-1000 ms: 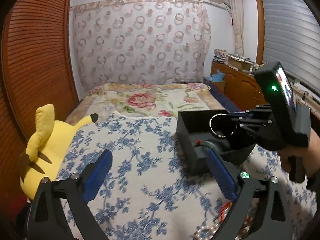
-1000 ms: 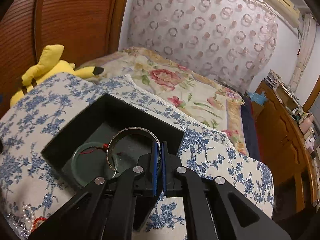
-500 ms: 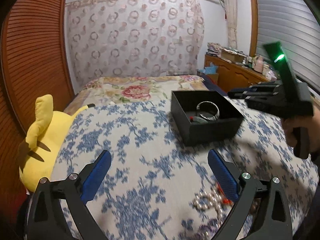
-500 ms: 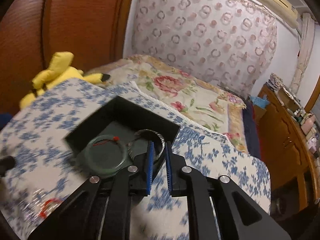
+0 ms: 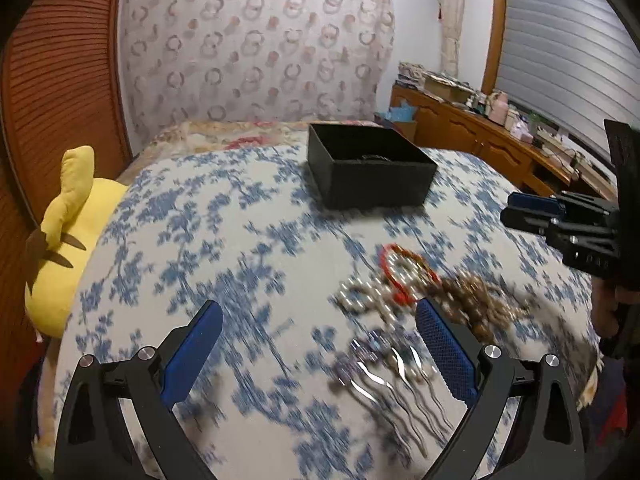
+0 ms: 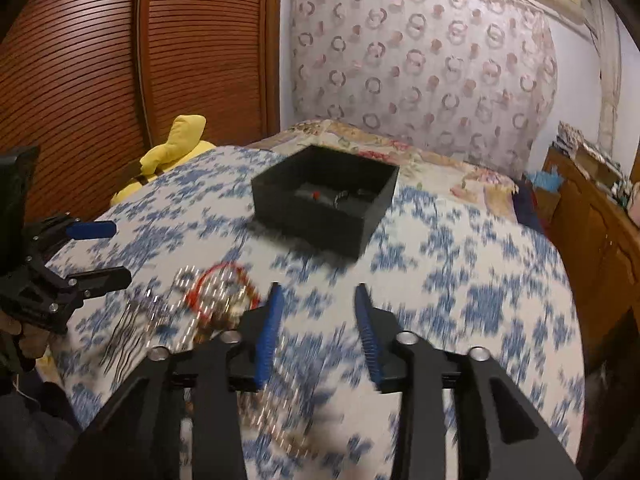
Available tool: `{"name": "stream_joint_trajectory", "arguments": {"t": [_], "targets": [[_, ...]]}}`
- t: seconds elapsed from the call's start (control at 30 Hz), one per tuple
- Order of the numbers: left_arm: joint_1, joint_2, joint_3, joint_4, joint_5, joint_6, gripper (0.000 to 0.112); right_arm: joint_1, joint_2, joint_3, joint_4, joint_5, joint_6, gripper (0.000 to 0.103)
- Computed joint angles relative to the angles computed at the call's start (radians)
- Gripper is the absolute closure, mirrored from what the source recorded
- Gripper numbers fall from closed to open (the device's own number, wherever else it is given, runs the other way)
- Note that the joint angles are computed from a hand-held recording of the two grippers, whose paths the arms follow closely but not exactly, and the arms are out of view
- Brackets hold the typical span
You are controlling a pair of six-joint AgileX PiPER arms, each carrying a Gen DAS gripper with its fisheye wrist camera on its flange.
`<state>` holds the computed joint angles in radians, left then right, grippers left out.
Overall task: Organize jewelry
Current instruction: 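Move both tools back over the jewelry pile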
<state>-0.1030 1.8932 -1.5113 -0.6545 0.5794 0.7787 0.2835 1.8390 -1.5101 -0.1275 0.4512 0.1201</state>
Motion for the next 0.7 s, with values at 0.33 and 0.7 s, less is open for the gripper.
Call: {"name": "stream_joint_trajectory", "arguments": {"t": [0.33,0.7], "targets": [[-0.05,-0.024,0.072,0.034,0.017,-0.014,0.019,0.013,-0.1,0.224,0.053,-0.081,0.021,0.06],[-0.101,0.009,0.029,0.174,0.007,-0.147,0.039,0.059,-0.135,0.294,0.042,-0.132,0.07,0.06]]}}
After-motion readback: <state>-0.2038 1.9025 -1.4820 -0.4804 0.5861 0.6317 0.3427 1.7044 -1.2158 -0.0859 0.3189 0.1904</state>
